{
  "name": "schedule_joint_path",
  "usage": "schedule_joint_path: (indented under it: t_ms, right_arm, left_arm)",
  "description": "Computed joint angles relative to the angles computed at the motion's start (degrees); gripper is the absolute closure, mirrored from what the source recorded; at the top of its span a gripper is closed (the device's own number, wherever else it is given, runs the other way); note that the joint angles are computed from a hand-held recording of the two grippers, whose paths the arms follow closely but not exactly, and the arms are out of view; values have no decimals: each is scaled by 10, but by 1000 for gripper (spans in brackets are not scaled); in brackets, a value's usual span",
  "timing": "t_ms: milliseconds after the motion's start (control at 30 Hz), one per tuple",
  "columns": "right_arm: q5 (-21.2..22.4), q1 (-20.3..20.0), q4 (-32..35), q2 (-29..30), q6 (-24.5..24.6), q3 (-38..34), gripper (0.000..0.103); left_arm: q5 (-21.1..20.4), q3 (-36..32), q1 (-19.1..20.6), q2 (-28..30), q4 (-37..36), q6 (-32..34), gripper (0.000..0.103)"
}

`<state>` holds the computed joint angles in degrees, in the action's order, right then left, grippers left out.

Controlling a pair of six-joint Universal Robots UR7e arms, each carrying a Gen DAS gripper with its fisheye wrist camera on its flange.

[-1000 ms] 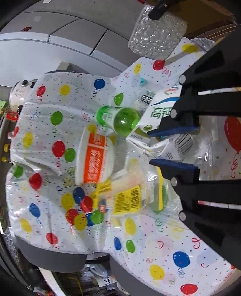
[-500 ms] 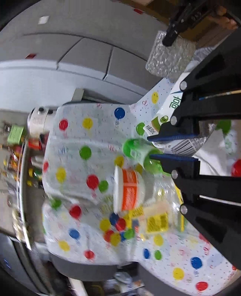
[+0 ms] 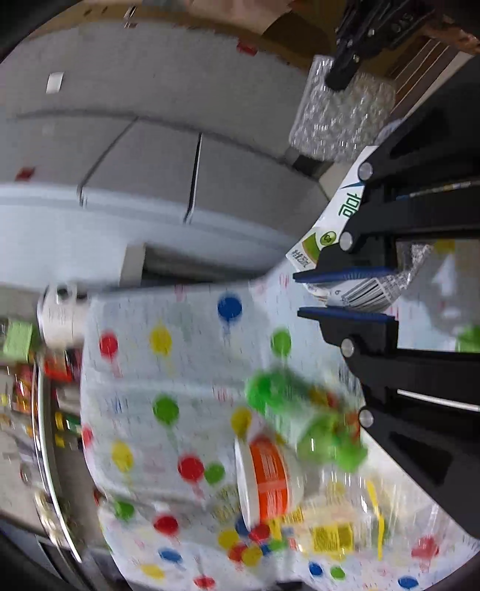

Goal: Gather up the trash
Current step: 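Carry the milk carton and cloth over the trash bin with both tools, then open both tools to drop the carton and cloth into the bin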

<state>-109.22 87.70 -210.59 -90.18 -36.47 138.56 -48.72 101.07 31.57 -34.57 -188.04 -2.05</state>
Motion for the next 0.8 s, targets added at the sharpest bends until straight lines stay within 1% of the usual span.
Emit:
schedule_joint_path:
  t_ms: [67, 100, 233, 267, 333, 367, 433, 533, 567, 600, 667, 767, 800]
  right_arm:
    - [0, -19, 1, -25, -2, 13, 99]
    - [1, -34, 5, -42, -1, 20, 99]
    - [21, -103, 30, -98, 3, 48, 99]
    - [37, -130, 45, -117, 6, 57, 99]
    - [62, -169, 65, -140, 10, 66, 99]
    - [84, -199, 80, -156, 15, 70, 99]
    - [120, -237, 101, -173, 21, 73, 99]
    - [158, -284, 118, -179, 22, 69, 99]
    - [165, -293, 120, -174, 24, 65, 99]
    - [172, -301, 120, -170, 25, 60, 96]
    - [184, -312, 124, -160, 27, 49, 94]
    - [180, -318, 127, -138, 39, 29, 94]
    - [182, -322, 130, -134, 44, 23, 94]
  left_arm:
    - [-19, -7, -10, 14, -2, 1, 91]
    - [-32, -13, -17, 25, -3, 0, 91]
    - [-63, -40, -34, 64, 9, -2, 91]
    - [-72, -48, -37, 74, 15, -5, 91]
    - [-85, -65, -42, 96, 25, -11, 91]
    - [-89, -74, -44, 107, 28, -12, 91]
    - [-95, -94, -46, 129, 37, -13, 91]
    - [-96, -126, -46, 157, 50, -6, 91]
    - [-96, -138, -46, 165, 54, -5, 91]
    - [-97, -149, -45, 173, 58, -5, 91]
    - [-96, -172, -45, 189, 65, -3, 91]
    - [-98, -207, -41, 213, 86, -6, 91]
    - [-97, -215, -41, 218, 92, -7, 87]
